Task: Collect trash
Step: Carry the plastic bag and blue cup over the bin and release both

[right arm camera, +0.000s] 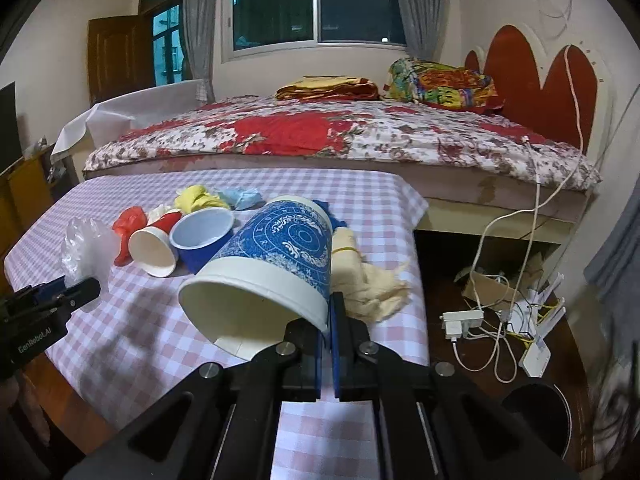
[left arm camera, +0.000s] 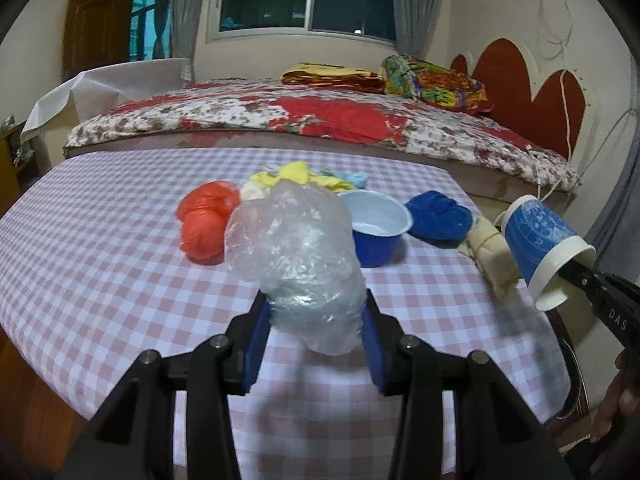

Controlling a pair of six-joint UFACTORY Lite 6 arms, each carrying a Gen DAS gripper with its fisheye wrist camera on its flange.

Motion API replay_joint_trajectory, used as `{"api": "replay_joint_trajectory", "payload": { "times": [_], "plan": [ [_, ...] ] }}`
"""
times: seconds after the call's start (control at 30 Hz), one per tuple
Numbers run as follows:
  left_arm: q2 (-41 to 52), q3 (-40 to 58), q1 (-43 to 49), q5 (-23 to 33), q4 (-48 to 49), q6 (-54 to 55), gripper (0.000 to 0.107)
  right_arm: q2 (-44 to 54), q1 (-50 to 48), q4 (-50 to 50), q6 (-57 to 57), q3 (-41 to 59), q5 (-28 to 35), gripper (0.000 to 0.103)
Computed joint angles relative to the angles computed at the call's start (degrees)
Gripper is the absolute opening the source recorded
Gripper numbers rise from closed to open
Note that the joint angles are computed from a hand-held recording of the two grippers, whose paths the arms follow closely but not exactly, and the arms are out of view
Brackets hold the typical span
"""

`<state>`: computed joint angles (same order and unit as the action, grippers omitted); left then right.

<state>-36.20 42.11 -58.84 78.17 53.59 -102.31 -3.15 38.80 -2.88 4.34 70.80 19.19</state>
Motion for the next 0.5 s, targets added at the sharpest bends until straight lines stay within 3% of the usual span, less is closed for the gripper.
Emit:
{"api": "replay_joint_trajectory", "payload": {
  "times": [0.5],
  "plan": [
    [16.9, 11.6, -0.5, -9.1, 2.0, 1.6, 0.044, -8.4, -14.2, 17.2, -19.3, -7.8, 0.7, 0.004]
  ]
}}
